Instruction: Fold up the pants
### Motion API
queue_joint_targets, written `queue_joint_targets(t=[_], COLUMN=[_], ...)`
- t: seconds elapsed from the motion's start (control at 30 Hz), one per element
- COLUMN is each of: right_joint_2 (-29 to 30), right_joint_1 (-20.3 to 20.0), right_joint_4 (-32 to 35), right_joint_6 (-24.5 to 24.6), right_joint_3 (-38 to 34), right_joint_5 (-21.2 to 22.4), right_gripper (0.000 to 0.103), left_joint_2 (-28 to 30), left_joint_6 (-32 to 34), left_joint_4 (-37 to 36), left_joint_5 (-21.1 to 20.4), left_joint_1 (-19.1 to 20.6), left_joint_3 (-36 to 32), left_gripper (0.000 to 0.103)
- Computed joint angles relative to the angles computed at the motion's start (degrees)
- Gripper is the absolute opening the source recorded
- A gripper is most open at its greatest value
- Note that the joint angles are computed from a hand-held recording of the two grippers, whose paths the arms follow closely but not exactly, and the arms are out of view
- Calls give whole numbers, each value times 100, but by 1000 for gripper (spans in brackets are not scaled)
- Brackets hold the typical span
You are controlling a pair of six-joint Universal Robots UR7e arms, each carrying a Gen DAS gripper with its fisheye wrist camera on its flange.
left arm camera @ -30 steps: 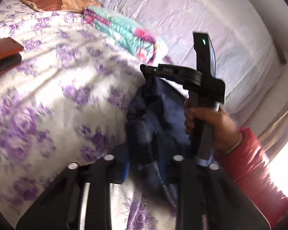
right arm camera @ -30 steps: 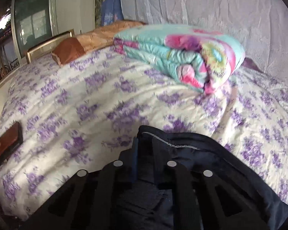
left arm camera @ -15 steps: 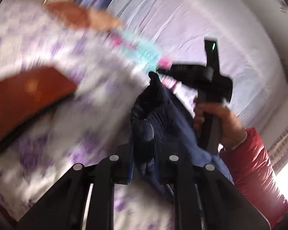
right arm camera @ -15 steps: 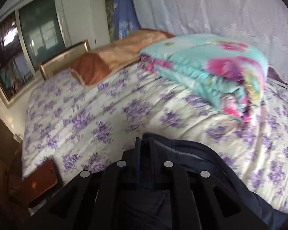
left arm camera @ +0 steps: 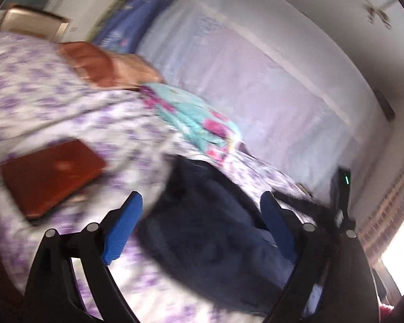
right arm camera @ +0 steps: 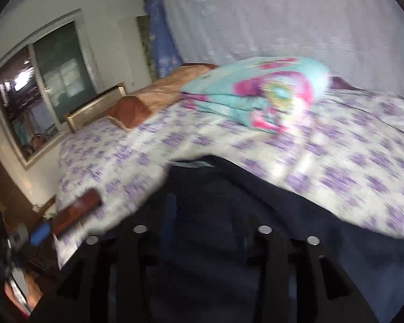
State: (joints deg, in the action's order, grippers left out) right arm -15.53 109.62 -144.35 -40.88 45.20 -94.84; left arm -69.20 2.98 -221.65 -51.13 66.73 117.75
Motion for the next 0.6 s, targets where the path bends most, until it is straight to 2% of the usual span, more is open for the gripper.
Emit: queue_joint_targets(t=[0.1,0.13,0.23,0.27,0.3,0.33,0.37,0.43,0.53,0.6], right_joint_2=[-911,-1101,-1568,-1683,-1838,-1995,-2220,-2595,-2680,-2668], right_joint_1=[-345,-447,-789,-910,-1070,-1221,-1421,-1803,-2062,-2215], right_joint_4=[-770,-957,-1808,-1987,-2100,-2029,-1808,-1373,-766,-450], right_joint_6=[-61,-28,255,493,934,1397,1981,2810,2986,3179], right_joint_3=[1418,1665,2079,2075,2052,2071,2159,2387,2412,2376], right_joint_5=[-502,-647,-1149,-1282,-1422,-1410,-1210,-613,-482,-193], right_gripper=[42,42,43,43,43,44,45,45,43,42], left_joint_2=[222,336,805,940,1092,1196,1312,1437,1646,1720], left_joint_6=[-236,-278,-340,-397,-468,-537,-753,-840,26,64], left_joint_4=[1223,1597,2538,2806,3095,3228,3492,3536,2786,2977], left_joint_5=[-633,-805,-872,-788,-742,-724,-687,-651,-232,-40], left_joint_1=[95,145,234,255,320,379,495,642,412,398], left_joint_3=[-546,-790,-1607,-1834,-2070,-2184,-2337,-2328,-2177,-2276], left_gripper=[94,96,98,98,98,98,98,98,98,98])
